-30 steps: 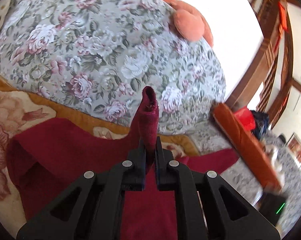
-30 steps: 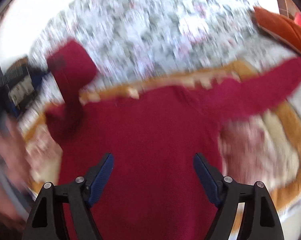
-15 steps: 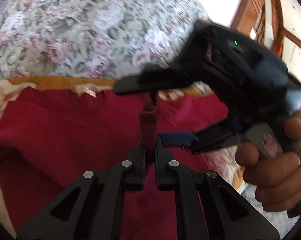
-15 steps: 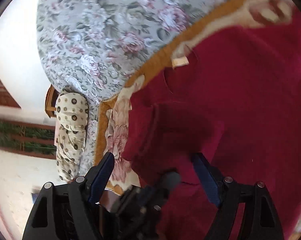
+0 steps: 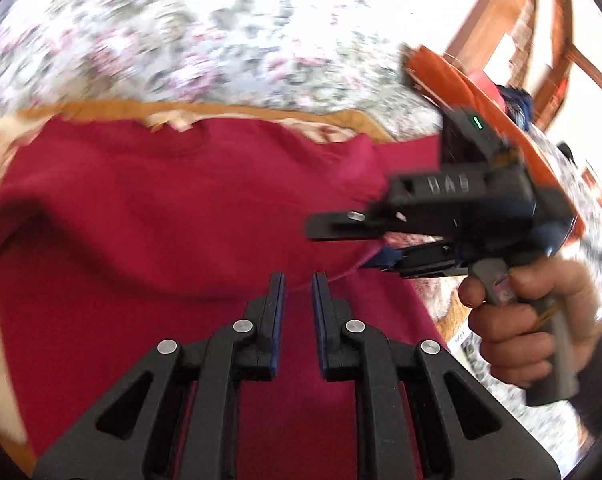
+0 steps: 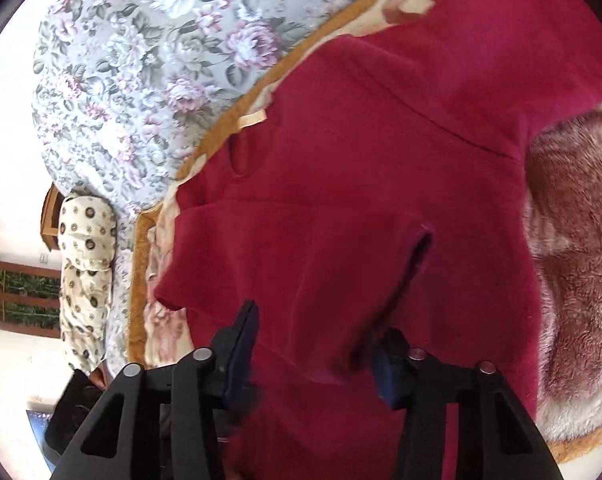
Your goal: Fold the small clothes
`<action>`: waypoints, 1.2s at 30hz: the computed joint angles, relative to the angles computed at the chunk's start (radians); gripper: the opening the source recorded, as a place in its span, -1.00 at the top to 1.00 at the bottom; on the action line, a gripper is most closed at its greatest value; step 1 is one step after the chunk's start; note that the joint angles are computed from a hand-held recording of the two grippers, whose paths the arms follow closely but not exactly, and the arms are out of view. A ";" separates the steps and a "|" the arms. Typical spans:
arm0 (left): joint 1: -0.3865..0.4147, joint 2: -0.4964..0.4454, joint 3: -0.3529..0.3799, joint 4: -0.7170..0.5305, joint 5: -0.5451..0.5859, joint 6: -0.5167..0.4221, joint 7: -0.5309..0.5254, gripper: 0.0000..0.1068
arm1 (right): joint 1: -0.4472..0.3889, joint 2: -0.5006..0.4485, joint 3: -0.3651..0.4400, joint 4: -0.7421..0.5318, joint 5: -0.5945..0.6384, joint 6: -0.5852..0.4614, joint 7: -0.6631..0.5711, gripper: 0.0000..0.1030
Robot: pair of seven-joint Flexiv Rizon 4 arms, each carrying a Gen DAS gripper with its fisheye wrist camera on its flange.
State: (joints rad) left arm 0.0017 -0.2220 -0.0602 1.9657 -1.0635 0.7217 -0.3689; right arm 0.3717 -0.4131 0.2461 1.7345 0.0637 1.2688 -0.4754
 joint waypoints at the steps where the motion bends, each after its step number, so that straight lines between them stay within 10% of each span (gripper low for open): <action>1: 0.008 -0.002 0.008 -0.004 0.001 -0.005 -0.023 0.80 | 0.025 0.007 -0.034 0.023 -0.033 0.007 0.031 0.24; 5: 0.049 -0.031 0.026 -0.019 -0.087 0.052 -0.158 0.30 | 0.049 0.027 -0.079 0.062 -0.131 -0.018 0.036 0.80; 15: 0.039 -0.037 0.004 0.008 -0.299 0.229 -0.216 0.29 | 0.095 0.028 -0.291 -0.020 -0.701 0.051 -0.045 0.85; 22: 0.035 -0.107 -0.023 -0.115 -0.336 0.326 -0.133 0.29 | -0.043 -0.051 -0.149 -0.070 -0.424 -0.041 -0.156 0.85; 30: 0.009 -0.335 0.036 -0.374 0.197 0.349 -0.461 0.05 | -0.088 -0.070 -0.105 -0.066 -0.210 -0.025 -0.141 0.81; 36: 0.078 -0.344 -0.060 -0.301 0.248 0.493 -0.390 0.06 | 0.050 0.030 -0.298 0.008 -0.509 -0.147 0.034 0.80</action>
State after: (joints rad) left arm 0.0799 -0.5659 -0.1197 1.6649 -0.8155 1.2151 -0.7586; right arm 0.4217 -0.3830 -0.0520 1.7425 -0.4456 1.1219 -0.4418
